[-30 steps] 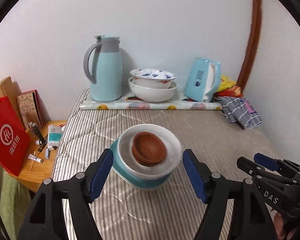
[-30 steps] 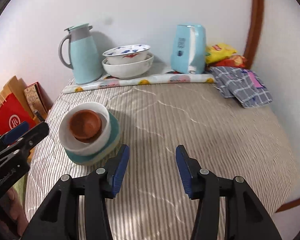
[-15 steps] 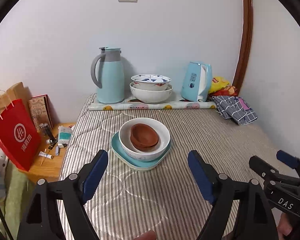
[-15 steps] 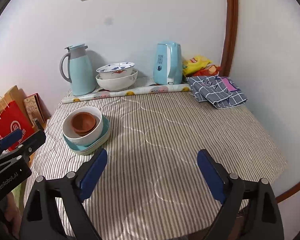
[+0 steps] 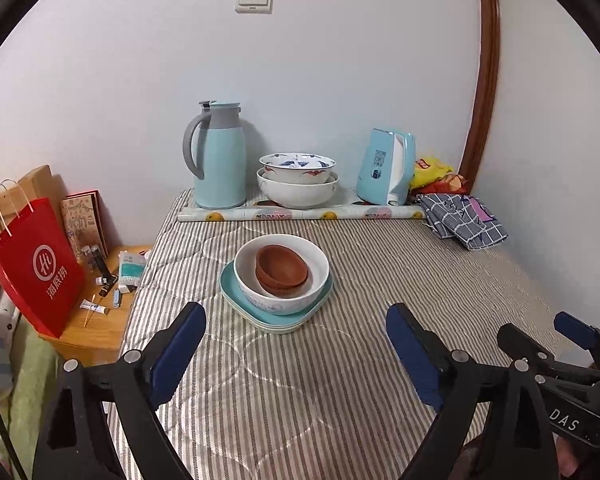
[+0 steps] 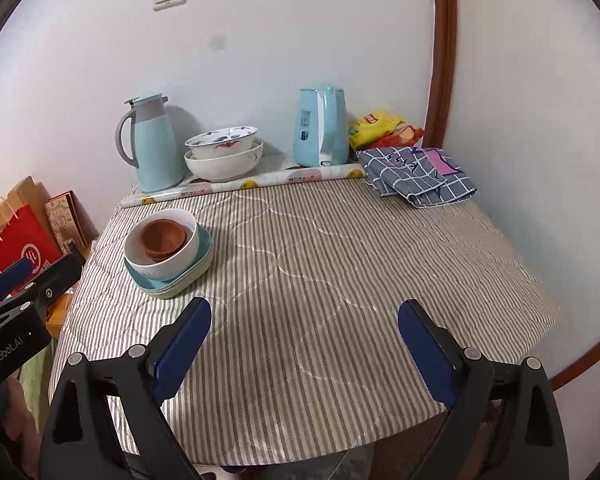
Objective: Organize plates and bowls
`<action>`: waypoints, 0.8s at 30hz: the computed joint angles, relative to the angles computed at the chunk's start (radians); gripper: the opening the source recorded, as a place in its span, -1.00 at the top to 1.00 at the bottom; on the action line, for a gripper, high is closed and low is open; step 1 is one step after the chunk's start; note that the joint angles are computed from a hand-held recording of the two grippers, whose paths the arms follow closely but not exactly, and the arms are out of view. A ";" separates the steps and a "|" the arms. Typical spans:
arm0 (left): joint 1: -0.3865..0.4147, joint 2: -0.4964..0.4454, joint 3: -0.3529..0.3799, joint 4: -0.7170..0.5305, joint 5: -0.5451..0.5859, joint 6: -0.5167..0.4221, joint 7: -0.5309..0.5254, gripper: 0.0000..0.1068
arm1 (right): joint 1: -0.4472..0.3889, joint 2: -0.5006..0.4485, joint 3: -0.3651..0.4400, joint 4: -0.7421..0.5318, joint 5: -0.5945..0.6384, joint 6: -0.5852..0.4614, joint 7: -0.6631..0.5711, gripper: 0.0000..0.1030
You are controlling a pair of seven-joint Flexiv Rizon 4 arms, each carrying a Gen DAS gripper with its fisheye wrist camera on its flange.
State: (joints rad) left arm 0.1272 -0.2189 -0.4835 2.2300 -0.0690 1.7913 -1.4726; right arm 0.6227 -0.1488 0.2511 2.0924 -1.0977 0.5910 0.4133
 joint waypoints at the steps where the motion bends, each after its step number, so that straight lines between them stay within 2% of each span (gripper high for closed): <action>1: 0.026 0.002 -0.029 0.006 0.004 0.005 0.001 -0.72 | 0.000 0.001 0.001 0.002 -0.001 0.004 0.003 -0.82; 4: 0.019 0.010 -0.025 0.009 0.012 0.009 -0.001 -0.72 | 0.003 0.003 0.004 0.002 0.002 -0.007 0.003 -0.82; 6: 0.051 0.011 -0.059 0.013 0.022 0.009 -0.001 -0.72 | 0.005 0.006 0.006 0.003 0.005 -0.012 0.004 -0.82; 10: 0.011 0.011 -0.016 0.006 0.021 0.007 0.000 -0.72 | 0.006 0.012 0.009 0.008 0.007 -0.019 0.012 -0.82; 14: -0.072 0.006 0.072 -0.008 0.009 -0.002 0.008 -0.72 | 0.004 0.014 0.011 0.010 0.010 -0.017 0.013 -0.82; 16: -0.080 0.007 0.079 -0.008 0.001 -0.003 0.010 -0.72 | 0.004 0.013 0.010 0.009 0.009 -0.016 0.011 -0.82; 18: -0.044 0.008 0.039 -0.001 -0.002 -0.001 0.014 -0.72 | 0.001 0.011 0.008 0.009 0.008 -0.006 0.010 -0.82; 24: -0.082 0.010 0.081 -0.002 -0.005 0.005 0.014 -0.72 | 0.001 0.008 0.006 0.006 0.006 0.001 0.012 -0.82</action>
State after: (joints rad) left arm 0.0455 -0.2085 -0.4029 2.2278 -0.0741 1.7963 -1.4587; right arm 0.6234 -0.1411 0.2573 2.0988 -1.0913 0.5925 0.4248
